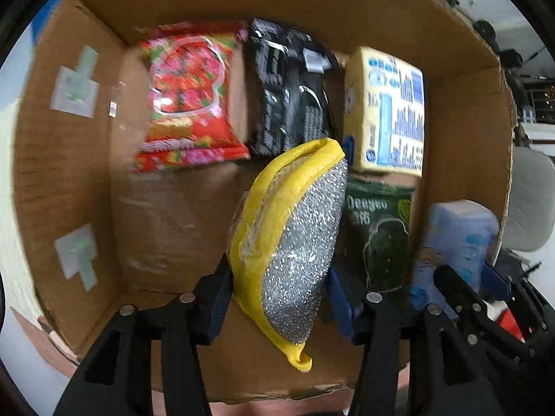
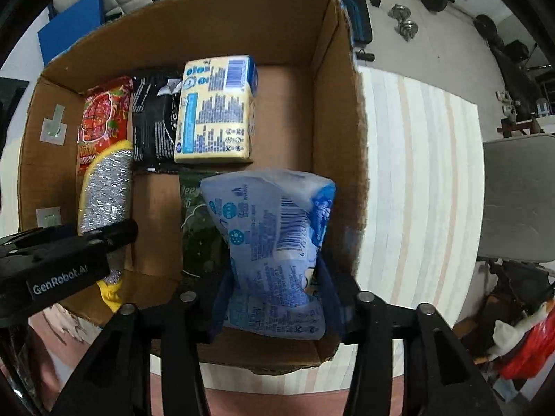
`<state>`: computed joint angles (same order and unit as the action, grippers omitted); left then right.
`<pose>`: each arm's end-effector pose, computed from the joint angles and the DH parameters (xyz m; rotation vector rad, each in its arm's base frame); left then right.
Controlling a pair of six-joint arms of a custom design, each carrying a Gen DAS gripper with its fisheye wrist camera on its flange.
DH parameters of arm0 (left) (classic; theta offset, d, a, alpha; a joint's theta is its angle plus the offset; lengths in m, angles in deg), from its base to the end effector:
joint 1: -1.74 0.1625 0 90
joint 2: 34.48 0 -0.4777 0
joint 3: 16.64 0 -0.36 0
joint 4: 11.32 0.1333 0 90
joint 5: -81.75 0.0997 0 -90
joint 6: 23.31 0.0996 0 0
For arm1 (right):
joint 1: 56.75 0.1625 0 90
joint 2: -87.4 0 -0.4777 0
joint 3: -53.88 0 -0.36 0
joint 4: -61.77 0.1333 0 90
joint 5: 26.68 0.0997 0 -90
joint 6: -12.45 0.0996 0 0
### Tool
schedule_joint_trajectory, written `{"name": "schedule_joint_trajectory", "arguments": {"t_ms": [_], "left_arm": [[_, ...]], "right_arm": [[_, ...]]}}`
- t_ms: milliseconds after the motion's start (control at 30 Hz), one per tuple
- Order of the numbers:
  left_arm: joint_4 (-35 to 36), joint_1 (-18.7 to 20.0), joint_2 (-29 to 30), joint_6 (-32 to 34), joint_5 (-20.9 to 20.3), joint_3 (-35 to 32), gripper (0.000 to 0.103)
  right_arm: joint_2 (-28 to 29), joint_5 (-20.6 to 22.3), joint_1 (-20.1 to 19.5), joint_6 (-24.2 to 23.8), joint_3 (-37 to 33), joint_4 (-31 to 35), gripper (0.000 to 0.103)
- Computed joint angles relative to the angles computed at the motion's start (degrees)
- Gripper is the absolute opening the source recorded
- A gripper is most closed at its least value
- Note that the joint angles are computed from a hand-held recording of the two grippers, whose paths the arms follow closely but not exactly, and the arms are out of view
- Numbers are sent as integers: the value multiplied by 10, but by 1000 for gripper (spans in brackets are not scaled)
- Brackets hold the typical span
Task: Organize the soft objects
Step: 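Place the sponge and blue wipes pack into the box and release both, then grasp the orange snack bag with the left gripper while the right grasps the lilac cloth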
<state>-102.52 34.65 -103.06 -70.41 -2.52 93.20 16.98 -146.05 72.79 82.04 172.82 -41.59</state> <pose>-0.3063 -0.3689 0.2298 0.2623 2.4789 0.4598 0.3389 -0.2779 0.2145 -0.4220 -2.3270 0.0703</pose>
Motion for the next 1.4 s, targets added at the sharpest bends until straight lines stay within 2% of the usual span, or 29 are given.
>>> {"name": "schedule_joint_trajectory", "arguments": {"t_ms": [100,133,233,333,367,400,433,500,633,800,933,1167,1267,1400], "left_arm": [[-14,-4,-2,-1,18,9,85],[-17,-5,-4,-1,19,10,87],[-18,-1,-5,1,17,7,90],[-14,1,-13,5,31,5,91],[-12,0,-11,3,33,-3,92],[-11,-3,-16,0,37,-3,96],[-12,-7,-22,-2,39,-3,102],[3,-5,-38,5,54,-16,102],[31,-29,-58,-2,76,-37,102],[75,-83,-77,-28,109,-58,102],[114,-133,-103,-65,156,-65,102],[172,-181,-134,-139,191,-83,102],[198,-199,-151,-159,205,-72,102],[264,-225,-192,-204,206,-52,102]], "right_arm": [[5,-3,8,0,-10,9,81],[6,2,9,-4,-11,4,85],[11,-2,16,2,-22,19,87],[9,-4,22,11,-29,28,90],[8,-5,25,12,-30,29,93],[8,-8,27,16,-35,36,103],[8,-12,31,22,-38,43,103],[6,-16,33,26,-39,39,103],[-2,-19,49,41,-45,48,103],[-8,-28,78,50,-50,44,103],[-14,-42,108,54,-52,27,103],[-26,-50,156,84,-59,26,103],[-31,-42,179,90,-48,-2,103],[-26,-6,204,95,5,-125,103]]}}
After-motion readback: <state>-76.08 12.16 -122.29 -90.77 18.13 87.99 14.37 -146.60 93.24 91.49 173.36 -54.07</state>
